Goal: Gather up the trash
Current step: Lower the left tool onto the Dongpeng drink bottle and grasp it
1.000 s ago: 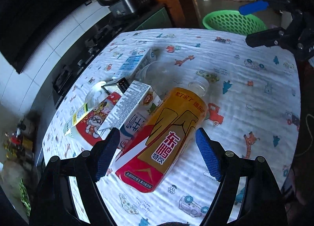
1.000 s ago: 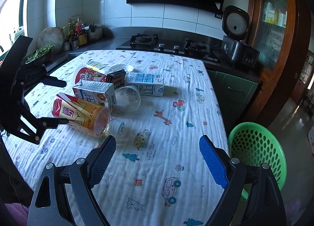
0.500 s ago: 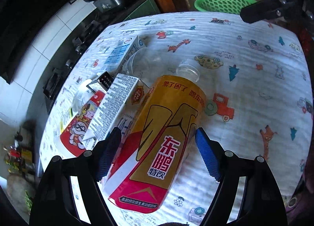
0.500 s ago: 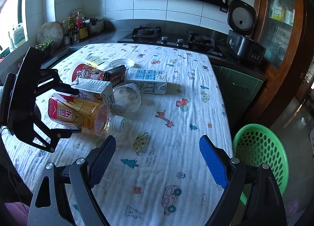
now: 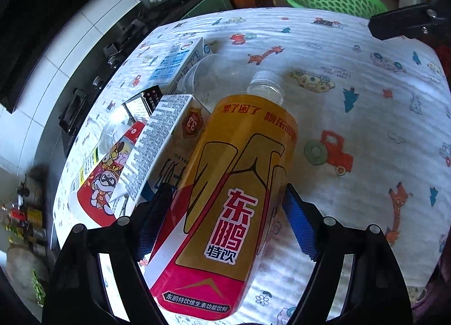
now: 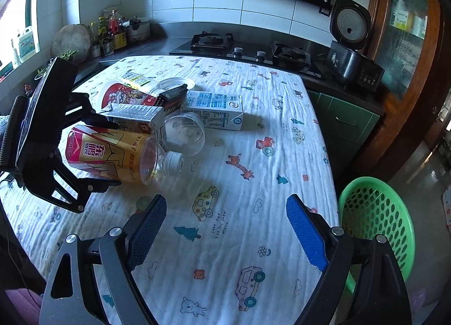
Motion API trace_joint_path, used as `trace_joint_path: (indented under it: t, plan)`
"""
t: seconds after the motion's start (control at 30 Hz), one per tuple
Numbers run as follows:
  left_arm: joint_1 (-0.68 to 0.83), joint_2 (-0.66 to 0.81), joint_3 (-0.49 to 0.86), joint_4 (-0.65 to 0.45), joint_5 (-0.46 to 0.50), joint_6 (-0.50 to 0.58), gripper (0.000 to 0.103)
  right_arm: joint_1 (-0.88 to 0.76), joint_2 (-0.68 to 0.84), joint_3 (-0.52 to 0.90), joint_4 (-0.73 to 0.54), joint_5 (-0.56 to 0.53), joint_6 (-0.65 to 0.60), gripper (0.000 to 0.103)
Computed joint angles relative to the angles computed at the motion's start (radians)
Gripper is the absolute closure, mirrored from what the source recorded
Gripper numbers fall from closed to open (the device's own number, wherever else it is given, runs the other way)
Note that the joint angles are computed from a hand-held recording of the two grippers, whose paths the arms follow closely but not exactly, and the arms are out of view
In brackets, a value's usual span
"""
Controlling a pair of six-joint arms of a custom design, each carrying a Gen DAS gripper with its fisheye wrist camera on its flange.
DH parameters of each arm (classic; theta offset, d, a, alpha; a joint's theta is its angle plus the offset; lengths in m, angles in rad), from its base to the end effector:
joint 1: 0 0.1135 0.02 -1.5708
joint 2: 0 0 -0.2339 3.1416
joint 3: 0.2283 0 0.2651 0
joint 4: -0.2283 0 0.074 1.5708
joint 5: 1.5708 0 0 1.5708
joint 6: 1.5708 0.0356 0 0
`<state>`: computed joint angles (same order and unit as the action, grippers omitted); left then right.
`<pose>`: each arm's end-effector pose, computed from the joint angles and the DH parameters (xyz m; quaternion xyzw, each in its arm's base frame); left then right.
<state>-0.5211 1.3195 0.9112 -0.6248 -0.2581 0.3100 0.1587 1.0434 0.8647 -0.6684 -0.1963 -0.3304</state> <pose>0.2458 -0.1306 0.1995 0.3547 0.8885 0.0956 0.2750 0.2351 0.0447 0.2471 -0.2590 0.8947 0.0611 0.3589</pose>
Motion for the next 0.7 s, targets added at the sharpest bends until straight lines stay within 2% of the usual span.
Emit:
trace_joint_path:
  t: [0.2,0.27,0.37,0.57,0.7]
  plan:
    - [-0.023,-0.028,-0.018,-0.015,-0.032,-0.081,0.029,-0.002,0.005,-0.002,0.002,0.011,0.002,0.019]
    - [-0.017,-0.053,-0.024,-0.032,-0.003,-0.122,0.031,-0.003,0.007,0.001,0.000,0.009,0.004,0.019]
    - [0.005,-0.118,-0.050,-0.055,0.048,-0.187,0.035,0.001,-0.001,-0.001,-0.001,0.013,0.003,0.019]
    - [0.011,-0.291,-0.125,-0.087,0.077,-0.265,0.037,0.024,0.017,0.004,0.001,0.016,0.019,0.019]
    - [0.021,-0.395,-0.149,-0.116,0.081,-0.295,0.037,0.065,0.037,0.014,0.013,0.026,0.050,0.023]
